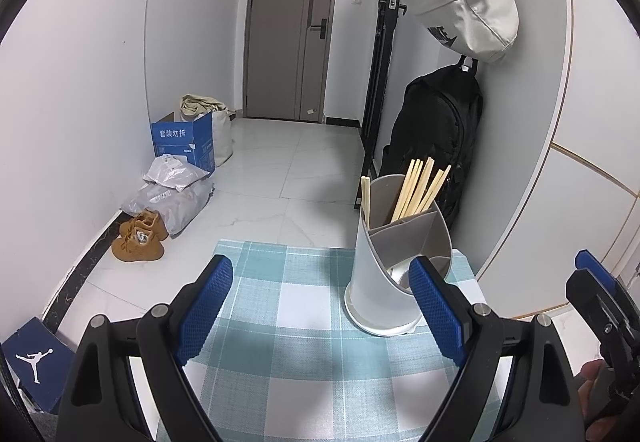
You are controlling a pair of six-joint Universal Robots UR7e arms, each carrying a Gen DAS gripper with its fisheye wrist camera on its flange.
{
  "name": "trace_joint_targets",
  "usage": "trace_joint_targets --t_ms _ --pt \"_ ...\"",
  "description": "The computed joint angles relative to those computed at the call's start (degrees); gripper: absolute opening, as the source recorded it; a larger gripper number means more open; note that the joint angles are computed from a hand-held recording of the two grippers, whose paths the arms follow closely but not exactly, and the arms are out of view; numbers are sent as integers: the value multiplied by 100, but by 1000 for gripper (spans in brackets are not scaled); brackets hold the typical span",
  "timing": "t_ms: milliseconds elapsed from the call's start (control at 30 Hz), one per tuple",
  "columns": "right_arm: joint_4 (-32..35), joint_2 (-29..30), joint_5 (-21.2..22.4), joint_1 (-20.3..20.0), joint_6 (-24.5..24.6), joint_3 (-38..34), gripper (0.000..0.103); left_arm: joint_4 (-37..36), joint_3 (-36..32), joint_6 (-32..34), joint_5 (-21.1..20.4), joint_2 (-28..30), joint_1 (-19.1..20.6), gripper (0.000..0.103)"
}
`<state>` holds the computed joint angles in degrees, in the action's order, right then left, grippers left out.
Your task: Organize utensils
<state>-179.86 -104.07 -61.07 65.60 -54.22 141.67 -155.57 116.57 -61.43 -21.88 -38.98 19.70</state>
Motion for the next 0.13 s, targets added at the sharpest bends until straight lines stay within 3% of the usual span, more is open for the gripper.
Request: trace_joint_targets --t_ms 133 --pt "12 1 -11 5 21 -4 103 -171 10 160 -44 25 8 87"
